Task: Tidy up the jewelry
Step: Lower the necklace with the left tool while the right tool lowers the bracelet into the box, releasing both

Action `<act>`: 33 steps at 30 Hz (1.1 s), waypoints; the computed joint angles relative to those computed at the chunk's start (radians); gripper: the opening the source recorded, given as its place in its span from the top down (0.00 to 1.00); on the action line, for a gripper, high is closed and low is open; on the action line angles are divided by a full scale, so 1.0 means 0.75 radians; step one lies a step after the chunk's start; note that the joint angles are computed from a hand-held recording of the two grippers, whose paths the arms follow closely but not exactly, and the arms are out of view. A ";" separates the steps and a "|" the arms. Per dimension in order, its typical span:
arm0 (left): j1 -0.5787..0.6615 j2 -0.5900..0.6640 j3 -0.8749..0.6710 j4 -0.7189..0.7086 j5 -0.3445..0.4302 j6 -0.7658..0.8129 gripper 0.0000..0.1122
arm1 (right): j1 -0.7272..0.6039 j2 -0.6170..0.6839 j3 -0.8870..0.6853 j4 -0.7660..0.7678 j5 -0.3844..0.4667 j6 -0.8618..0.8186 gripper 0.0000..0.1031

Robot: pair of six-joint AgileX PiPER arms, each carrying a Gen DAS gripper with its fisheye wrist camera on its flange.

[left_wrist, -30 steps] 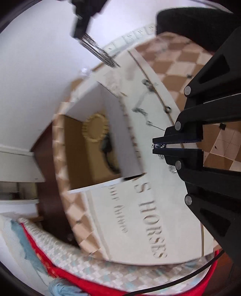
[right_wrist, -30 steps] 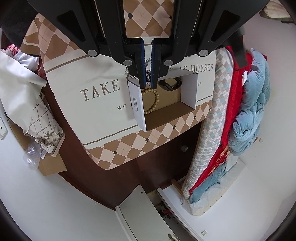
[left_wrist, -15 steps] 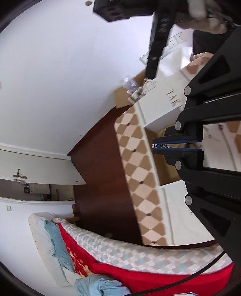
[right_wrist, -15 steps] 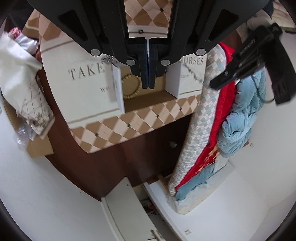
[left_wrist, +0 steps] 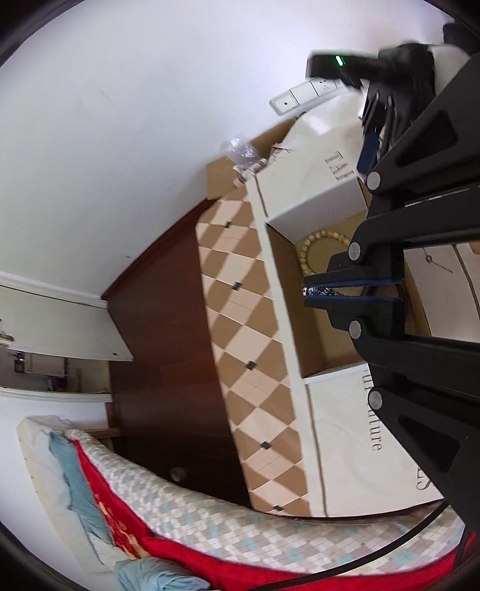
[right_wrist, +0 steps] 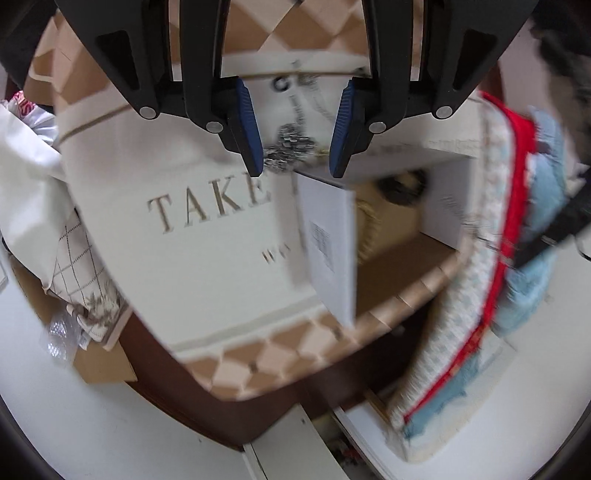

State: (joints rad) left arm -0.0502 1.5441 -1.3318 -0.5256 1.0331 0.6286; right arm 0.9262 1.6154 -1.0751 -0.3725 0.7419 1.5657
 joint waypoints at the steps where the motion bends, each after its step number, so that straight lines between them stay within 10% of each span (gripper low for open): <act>1: 0.000 0.008 0.010 0.007 -0.008 -0.001 0.99 | -0.007 0.062 -0.019 0.014 -0.004 -0.036 0.62; 6: 0.014 0.037 0.048 0.023 -0.017 0.003 0.99 | 0.104 0.224 -0.219 -0.097 0.294 -0.069 0.84; 15: 0.063 0.039 0.060 -0.038 0.024 0.036 0.99 | 0.196 -0.092 -0.096 -0.229 0.295 0.254 0.85; 29: 0.019 0.276 -0.239 0.098 0.143 -0.238 0.92 | -0.048 0.326 -0.973 0.049 0.521 -0.595 0.84; 31: -0.008 0.261 -0.216 0.164 0.077 -0.288 0.89 | -0.128 0.416 -1.008 0.184 0.555 -0.689 0.75; 33: -0.036 0.213 -0.176 0.252 -0.005 -0.340 0.58 | -0.149 0.396 -0.937 0.187 0.519 -0.651 0.29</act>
